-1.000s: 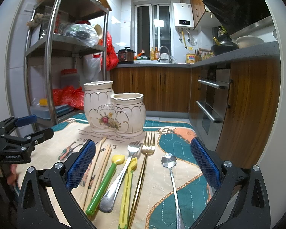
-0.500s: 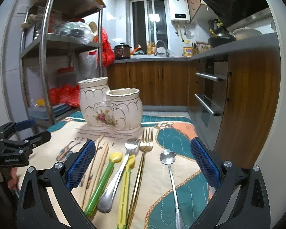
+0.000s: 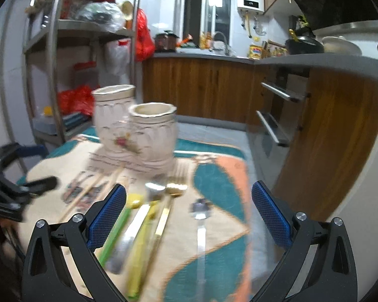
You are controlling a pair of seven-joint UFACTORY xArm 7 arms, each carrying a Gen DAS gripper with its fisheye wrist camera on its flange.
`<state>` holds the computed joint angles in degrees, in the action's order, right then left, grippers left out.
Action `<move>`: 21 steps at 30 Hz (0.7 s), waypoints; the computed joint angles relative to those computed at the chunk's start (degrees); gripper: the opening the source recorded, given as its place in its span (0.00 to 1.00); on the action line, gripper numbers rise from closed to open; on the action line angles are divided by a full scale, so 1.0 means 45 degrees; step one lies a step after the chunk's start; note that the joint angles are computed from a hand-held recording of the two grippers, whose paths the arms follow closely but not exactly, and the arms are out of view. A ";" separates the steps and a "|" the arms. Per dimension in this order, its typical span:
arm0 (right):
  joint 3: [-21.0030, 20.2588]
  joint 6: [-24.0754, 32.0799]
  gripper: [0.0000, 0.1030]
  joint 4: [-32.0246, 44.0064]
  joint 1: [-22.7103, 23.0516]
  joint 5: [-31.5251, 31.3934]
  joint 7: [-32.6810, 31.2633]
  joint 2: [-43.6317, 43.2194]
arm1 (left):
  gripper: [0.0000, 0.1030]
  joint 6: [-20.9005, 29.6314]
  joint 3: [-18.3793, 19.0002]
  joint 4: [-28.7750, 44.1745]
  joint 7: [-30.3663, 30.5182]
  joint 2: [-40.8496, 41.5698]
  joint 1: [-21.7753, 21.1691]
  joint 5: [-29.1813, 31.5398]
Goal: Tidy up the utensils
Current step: 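Grasp the silver flower-handled spoon with the right tool while the left tool grasps a wooden chopstick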
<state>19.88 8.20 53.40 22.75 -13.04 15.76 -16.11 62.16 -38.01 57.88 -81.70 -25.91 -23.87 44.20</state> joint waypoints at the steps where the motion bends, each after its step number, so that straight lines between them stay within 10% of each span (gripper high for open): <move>1: -0.0027 0.0380 0.96 0.0208 -0.0066 -0.0062 -0.0067 0.0029 | 0.95 0.0018 0.0139 0.0175 0.0389 0.0062 -0.0051 -0.0076; 15: -0.1134 0.4915 0.91 0.2043 0.0970 0.2099 -0.3003 0.1192 | 0.95 0.0605 0.2088 0.1979 0.3726 0.2067 -0.1068 -0.3510; 21: -0.1275 0.6079 0.54 0.2164 0.1013 0.3061 -0.3028 0.1584 | 0.67 -0.0093 0.2303 0.1030 0.2242 0.1792 -0.1478 -0.4121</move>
<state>14.14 35.56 63.13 27.30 0.73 2.13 -8.98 61.75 -27.65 62.52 -71.62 -17.84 -30.52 25.65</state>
